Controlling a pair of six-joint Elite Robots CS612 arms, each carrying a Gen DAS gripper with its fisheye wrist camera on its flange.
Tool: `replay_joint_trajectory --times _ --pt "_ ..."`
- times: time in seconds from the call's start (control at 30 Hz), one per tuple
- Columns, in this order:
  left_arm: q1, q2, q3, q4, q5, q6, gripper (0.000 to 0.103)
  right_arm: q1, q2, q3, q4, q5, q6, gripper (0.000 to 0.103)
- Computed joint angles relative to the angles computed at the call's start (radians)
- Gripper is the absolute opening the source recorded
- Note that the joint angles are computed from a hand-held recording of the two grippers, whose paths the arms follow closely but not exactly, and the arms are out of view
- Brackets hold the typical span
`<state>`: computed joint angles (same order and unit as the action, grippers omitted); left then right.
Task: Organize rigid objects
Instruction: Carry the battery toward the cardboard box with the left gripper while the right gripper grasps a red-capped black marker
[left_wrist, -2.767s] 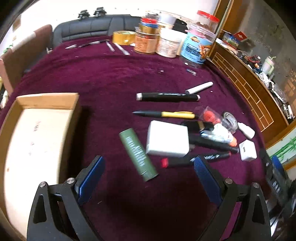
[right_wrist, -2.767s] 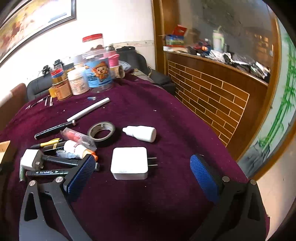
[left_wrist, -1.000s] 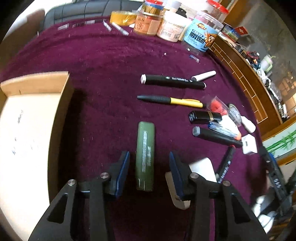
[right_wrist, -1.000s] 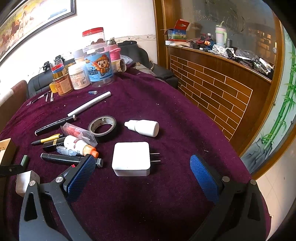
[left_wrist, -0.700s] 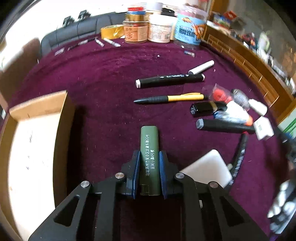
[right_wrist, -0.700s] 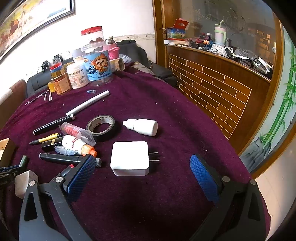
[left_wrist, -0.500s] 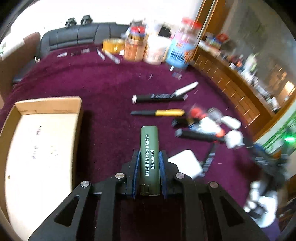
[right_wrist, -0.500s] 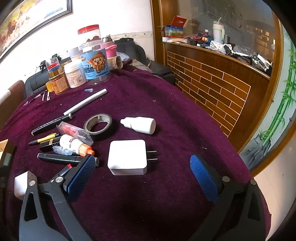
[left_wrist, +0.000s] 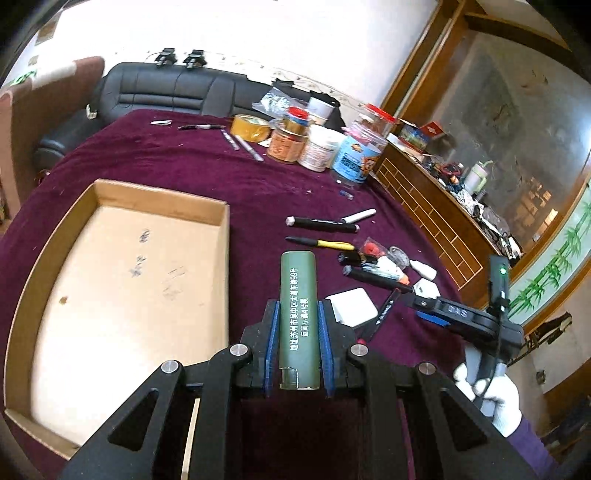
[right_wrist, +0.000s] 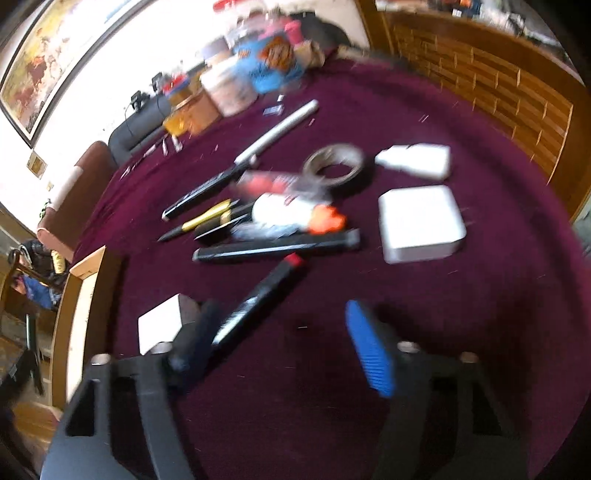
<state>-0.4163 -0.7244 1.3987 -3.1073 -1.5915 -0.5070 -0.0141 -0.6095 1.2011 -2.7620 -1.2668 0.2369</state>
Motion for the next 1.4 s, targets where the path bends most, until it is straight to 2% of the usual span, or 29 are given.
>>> replay_joint_trajectory --times 0.07,0.13,0.27,0.37,0.43,0.47,0.63,0.73,0.93,1.03,1.17,1.23,1.4 --pt "0.006 -0.007 0.018 -0.006 0.006 -0.017 0.017 0.013 0.011 -0.02 0.018 -0.016 0.006 0.06" --pt "0.011 -0.011 0.031 -0.007 0.013 -0.03 0.017 0.031 0.023 -0.047 0.058 -0.066 -0.002 0.052" --pt "0.018 -0.012 0.045 -0.011 0.011 -0.053 0.017 0.078 0.032 -0.067 0.066 -0.262 -0.069 0.051" --pt "0.02 -0.009 0.046 -0.019 0.005 -0.058 0.017 0.105 0.032 -0.051 0.027 -0.364 -0.162 0.041" --pt "0.021 -0.008 0.048 -0.02 0.0 -0.06 0.017 0.101 0.018 -0.026 0.008 -0.335 -0.189 0.015" --pt "0.022 -0.01 0.052 -0.023 -0.001 -0.06 0.017 0.095 0.013 -0.019 0.012 -0.316 -0.183 0.012" --pt "0.026 -0.022 0.072 -0.037 0.016 -0.059 0.017 0.06 -0.032 0.05 -0.027 -0.198 -0.134 0.012" --pt "0.038 -0.02 0.066 -0.025 -0.001 -0.065 0.017 0.047 -0.056 0.076 -0.057 -0.121 -0.113 0.012" --pt "0.059 -0.003 0.014 0.027 -0.02 -0.063 0.017 0.057 -0.074 0.062 -0.066 0.083 -0.134 0.012" --pt "0.069 0.013 -0.024 0.067 -0.008 -0.06 0.017 0.075 -0.064 0.02 -0.007 0.19 -0.179 0.012" --pt "0.09 0.047 -0.082 0.136 -0.044 -0.074 0.016 0.099 -0.019 -0.091 0.16 0.321 -0.254 0.012" --pt "0.097 0.063 -0.11 0.173 -0.051 -0.077 0.016 0.113 0.007 -0.149 0.247 0.339 -0.293 0.012" --pt "0.113 0.111 -0.191 0.262 -0.088 -0.096 0.016 0.147 0.097 -0.326 0.438 0.287 -0.33 0.013"
